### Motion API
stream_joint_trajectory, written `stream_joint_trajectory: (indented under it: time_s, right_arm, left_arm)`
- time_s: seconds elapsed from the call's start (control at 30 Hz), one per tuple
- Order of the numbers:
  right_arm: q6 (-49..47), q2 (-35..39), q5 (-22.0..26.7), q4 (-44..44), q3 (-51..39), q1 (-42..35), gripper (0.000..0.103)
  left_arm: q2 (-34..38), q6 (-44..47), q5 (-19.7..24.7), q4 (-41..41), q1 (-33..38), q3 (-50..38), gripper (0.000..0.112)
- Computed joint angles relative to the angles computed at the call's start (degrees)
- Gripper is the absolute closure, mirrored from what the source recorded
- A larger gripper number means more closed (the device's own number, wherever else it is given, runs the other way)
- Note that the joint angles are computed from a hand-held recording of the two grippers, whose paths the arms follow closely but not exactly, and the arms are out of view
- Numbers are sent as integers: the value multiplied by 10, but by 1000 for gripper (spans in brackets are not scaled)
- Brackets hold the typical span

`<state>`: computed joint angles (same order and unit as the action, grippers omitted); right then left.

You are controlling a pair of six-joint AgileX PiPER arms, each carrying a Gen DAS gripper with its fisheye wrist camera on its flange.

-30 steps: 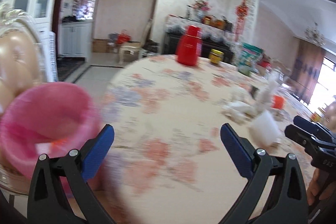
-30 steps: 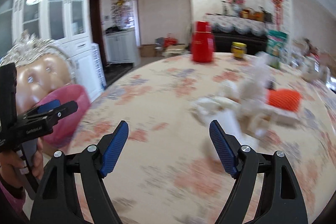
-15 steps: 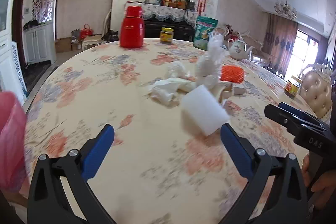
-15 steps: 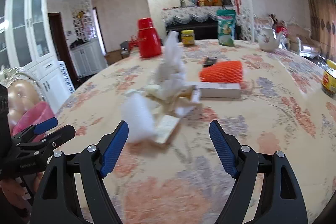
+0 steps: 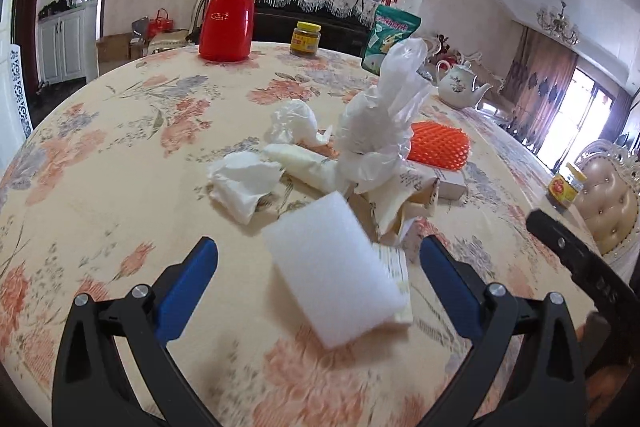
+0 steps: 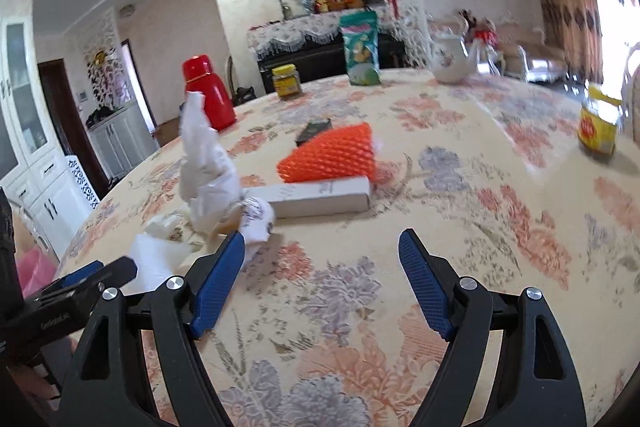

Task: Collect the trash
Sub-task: 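Grasp the white foam block with the left tool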

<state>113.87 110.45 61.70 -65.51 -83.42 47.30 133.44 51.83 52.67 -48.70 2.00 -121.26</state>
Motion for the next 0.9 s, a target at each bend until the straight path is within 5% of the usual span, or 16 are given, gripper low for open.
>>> stream_joint_trajectory:
  time_s: [0.27,0.43,0.6,0.77,0.9]
  right_arm:
    - [14,-7,0,-11,7,4,28]
    - [1,5,11,-13,-9,13,28]
    - [-7,18,21,-26,-20,22,28]
    - [-13,25,10,-47,-25,26,28]
    - [-46,40,8,-24,-55,21,28]
  left_arm:
    - [34,-46,17,29,-15,-61,15]
    - [55,-47,48,46,-18,-91,49]
    - [74,-45,83,23,-6,-121,54]
    - [-17,116,-43,-96,10,53,56]
    - [-23,102,-93,-138,31,63,56]
